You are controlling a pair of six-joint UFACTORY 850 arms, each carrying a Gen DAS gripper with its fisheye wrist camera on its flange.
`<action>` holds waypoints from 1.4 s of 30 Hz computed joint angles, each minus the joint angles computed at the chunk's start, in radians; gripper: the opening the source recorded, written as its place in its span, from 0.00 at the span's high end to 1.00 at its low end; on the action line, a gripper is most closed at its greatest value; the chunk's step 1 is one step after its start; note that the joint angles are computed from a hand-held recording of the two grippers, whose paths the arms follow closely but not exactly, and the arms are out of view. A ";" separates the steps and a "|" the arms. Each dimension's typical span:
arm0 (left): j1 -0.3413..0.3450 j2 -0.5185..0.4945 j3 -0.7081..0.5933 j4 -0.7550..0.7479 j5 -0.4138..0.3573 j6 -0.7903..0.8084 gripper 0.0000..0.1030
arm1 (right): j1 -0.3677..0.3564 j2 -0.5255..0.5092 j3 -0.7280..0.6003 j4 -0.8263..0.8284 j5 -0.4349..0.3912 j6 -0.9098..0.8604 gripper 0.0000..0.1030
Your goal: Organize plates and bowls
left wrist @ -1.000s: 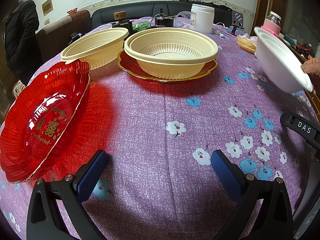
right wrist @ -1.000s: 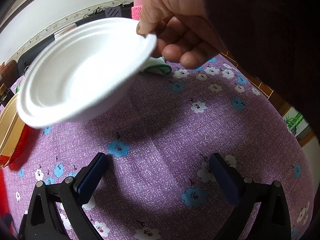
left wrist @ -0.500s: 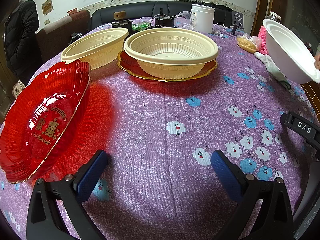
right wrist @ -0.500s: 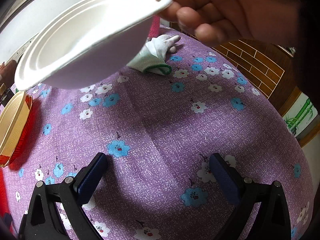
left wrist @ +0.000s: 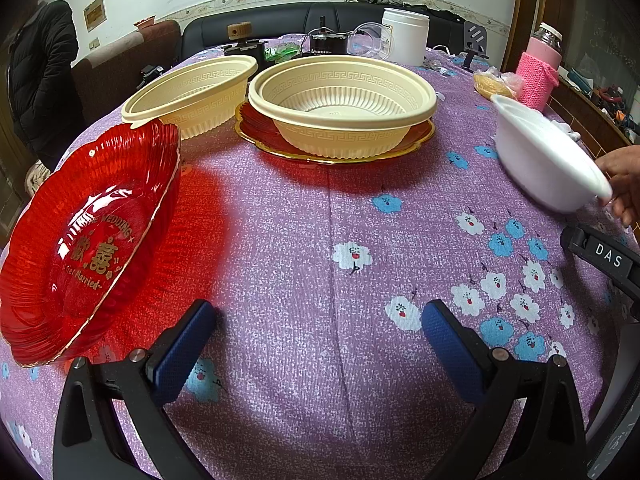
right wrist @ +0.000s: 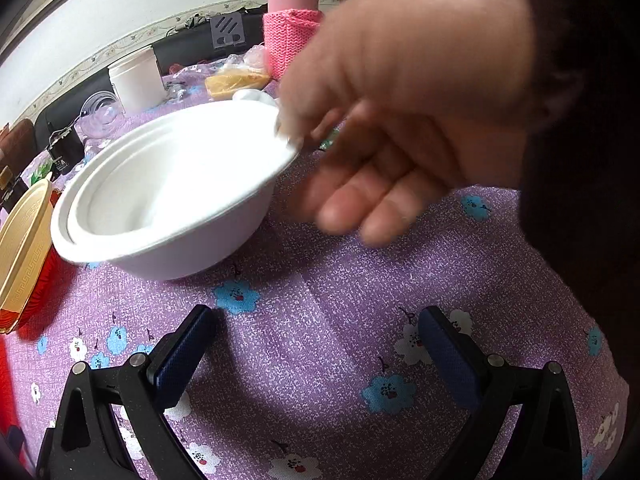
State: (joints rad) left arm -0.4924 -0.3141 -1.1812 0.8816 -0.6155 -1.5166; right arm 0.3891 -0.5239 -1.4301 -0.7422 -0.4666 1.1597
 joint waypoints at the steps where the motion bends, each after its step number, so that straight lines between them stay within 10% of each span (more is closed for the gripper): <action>1: 0.000 0.000 0.000 0.000 0.000 0.000 0.00 | 0.000 0.000 0.000 0.000 0.000 0.000 0.01; 42: -0.003 0.009 -0.016 -0.191 -0.005 0.208 0.00 | -0.006 0.005 0.003 0.078 0.022 -0.118 0.01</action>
